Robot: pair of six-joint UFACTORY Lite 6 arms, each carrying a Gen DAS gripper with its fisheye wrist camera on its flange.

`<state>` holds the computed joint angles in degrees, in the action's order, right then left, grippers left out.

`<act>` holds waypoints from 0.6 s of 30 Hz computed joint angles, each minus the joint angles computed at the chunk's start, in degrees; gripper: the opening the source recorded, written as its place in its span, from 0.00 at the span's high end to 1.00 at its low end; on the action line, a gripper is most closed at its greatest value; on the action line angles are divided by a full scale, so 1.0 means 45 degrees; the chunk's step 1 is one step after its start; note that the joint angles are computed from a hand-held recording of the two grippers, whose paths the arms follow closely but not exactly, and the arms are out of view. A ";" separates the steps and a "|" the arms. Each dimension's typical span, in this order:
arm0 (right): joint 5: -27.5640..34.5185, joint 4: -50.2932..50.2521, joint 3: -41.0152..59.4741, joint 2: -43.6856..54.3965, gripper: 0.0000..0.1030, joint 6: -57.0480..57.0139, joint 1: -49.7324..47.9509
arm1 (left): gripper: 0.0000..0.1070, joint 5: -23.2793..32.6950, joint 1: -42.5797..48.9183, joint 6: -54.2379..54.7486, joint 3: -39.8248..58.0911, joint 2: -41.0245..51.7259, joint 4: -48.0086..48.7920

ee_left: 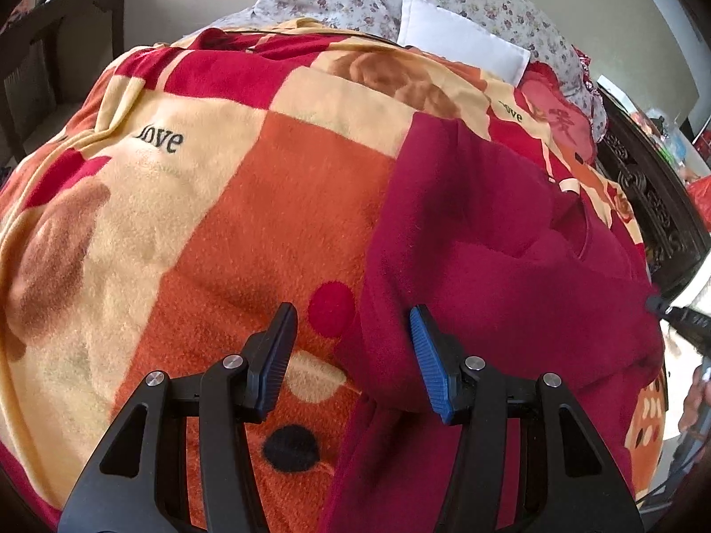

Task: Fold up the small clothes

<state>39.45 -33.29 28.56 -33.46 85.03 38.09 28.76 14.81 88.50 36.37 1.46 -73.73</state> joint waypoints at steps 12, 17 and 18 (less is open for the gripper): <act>-0.0337 -0.1911 0.8014 0.7405 0.72 0.0092 0.1923 | 0.51 0.1119 0.1090 0.0325 0.0143 0.0517 0.0132; -0.3855 0.0676 0.9837 0.9864 0.66 -0.3242 0.1537 | 0.51 0.1289 0.1294 0.0619 0.0117 0.0707 -0.0121; -0.4382 0.1549 1.0724 1.0944 0.66 -0.4526 0.1515 | 0.51 0.1265 0.1272 0.0644 0.0060 0.0660 -0.0177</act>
